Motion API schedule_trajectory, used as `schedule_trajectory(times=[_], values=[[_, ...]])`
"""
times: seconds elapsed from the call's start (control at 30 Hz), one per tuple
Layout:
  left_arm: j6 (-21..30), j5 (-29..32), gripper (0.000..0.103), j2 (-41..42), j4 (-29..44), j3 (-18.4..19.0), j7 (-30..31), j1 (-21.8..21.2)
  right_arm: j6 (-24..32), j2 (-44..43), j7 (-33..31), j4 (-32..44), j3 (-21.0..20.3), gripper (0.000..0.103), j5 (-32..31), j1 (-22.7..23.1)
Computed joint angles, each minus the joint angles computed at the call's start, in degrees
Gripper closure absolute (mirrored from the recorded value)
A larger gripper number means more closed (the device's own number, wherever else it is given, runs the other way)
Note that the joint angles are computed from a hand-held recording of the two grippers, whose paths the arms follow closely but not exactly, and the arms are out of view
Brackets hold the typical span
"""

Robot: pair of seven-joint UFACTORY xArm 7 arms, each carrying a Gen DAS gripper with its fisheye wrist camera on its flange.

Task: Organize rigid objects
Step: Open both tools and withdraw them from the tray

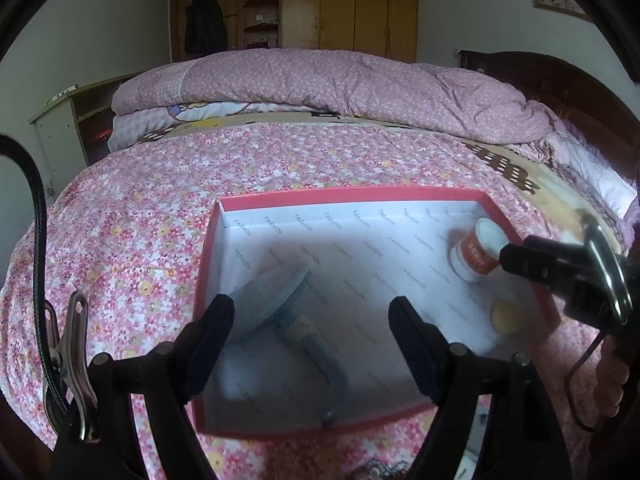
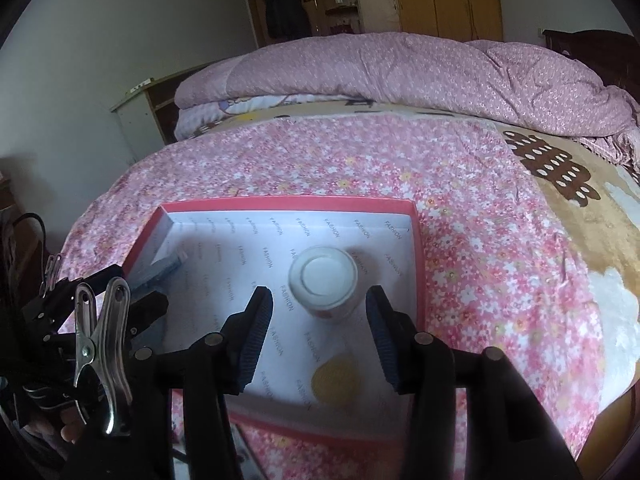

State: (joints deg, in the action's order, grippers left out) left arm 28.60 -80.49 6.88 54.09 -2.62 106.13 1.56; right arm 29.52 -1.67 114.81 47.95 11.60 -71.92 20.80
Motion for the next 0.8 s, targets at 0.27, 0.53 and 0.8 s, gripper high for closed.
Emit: schedule_trajectory(times=[0.27,0.53,0.8], values=[[3.5,2.2,0.02,-3.9,-3.3,1.8,-1.5,1.1,1.6,-2.2,0.9,-1.9,1.7,0.053,1.4,1.2],[5.3,4.2,0.02,-6.6,-6.0,3.8,-1.9,1.8,2.9,-4.4,2.0,-4.1,3.9,0.053,3.5,2.3],[7.3,6.9,0.02,-8.9,-8.9,5.7,-1.8,3.1,4.2,-6.0,4.7,-6.3,6.5,0.053,4.5,4.1]])
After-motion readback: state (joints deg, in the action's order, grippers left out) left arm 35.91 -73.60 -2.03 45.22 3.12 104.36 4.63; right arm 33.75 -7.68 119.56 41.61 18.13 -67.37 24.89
